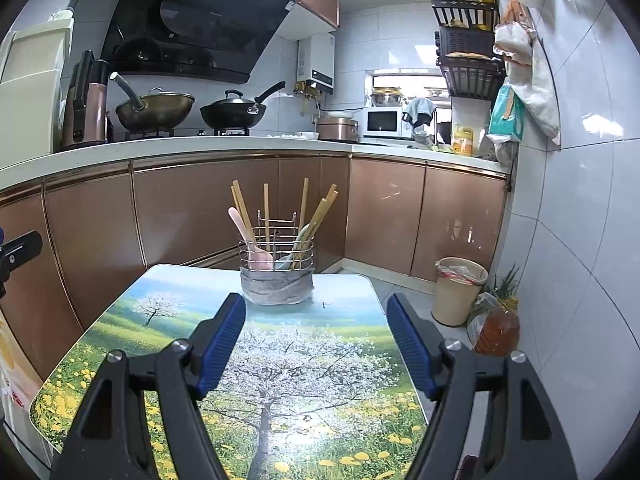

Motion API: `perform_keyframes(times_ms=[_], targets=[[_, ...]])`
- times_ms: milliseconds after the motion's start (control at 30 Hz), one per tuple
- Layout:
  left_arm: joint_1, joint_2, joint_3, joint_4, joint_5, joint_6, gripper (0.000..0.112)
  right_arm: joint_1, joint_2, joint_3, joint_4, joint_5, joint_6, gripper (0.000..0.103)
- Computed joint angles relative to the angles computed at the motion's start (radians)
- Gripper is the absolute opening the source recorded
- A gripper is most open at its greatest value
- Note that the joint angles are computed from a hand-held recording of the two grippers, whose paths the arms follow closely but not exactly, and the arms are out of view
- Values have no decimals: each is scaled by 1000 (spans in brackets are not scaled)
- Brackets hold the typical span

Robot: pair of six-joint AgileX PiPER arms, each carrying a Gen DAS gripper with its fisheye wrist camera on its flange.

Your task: Organize utensils

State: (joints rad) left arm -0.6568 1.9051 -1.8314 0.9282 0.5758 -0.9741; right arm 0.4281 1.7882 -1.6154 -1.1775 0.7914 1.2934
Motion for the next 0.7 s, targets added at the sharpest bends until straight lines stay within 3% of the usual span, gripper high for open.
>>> perform_keyframes(times_ms=[700], targets=[[11,-4,11,-29,-17,23,103,13,3,-12,-7,29,-13,72]])
